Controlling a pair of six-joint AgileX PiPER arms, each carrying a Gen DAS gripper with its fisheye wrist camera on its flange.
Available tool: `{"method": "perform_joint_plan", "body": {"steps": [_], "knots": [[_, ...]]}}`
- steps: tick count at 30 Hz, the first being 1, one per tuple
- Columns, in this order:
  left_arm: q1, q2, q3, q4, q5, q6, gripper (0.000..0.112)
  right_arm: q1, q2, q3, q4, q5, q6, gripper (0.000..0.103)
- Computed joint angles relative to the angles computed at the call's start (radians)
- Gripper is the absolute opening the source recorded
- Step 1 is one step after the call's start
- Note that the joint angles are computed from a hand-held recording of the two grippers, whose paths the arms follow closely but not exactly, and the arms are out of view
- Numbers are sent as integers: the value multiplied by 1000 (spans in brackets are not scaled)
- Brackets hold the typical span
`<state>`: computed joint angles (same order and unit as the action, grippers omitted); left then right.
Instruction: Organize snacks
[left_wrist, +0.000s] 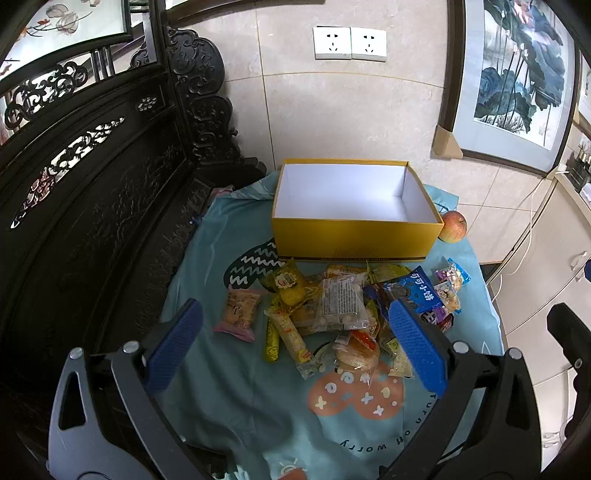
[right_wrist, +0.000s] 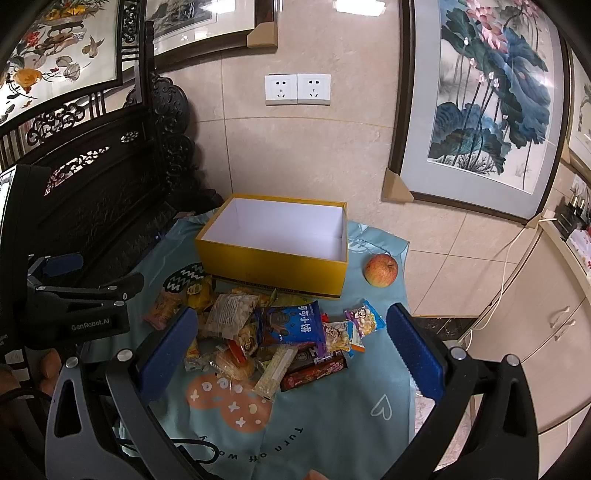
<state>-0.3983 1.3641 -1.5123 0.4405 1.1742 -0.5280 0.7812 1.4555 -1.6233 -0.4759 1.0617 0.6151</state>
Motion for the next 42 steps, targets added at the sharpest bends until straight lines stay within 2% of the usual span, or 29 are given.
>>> {"method": "perform_joint_plan", "body": {"steps": [19, 24, 28, 30, 35, 40, 42], "knots": [[31, 31, 0, -23, -21, 9, 101, -22, 21, -3, 32, -15, -37, 102], [74, 45, 30, -61, -53, 31, 101, -54, 41, -6, 84, -24, -73, 102], [141, 63, 96, -126, -127, 57, 101, -110, 67, 25, 170, -53, -121, 102], [163, 96, 117, -145, -165, 66, 101, -144, 91, 57, 212, -90, -152, 102], [174, 244, 100, -134, -284, 52, 101, -219, 196, 165, 231, -255, -170, 102], [185, 426, 30, -206, -361, 70, 101, -245, 309, 171, 240, -372, -190, 102], [186, 474, 16, -205, -390, 66, 101, -237, 361, 147, 203, -384, -182, 102]]}}
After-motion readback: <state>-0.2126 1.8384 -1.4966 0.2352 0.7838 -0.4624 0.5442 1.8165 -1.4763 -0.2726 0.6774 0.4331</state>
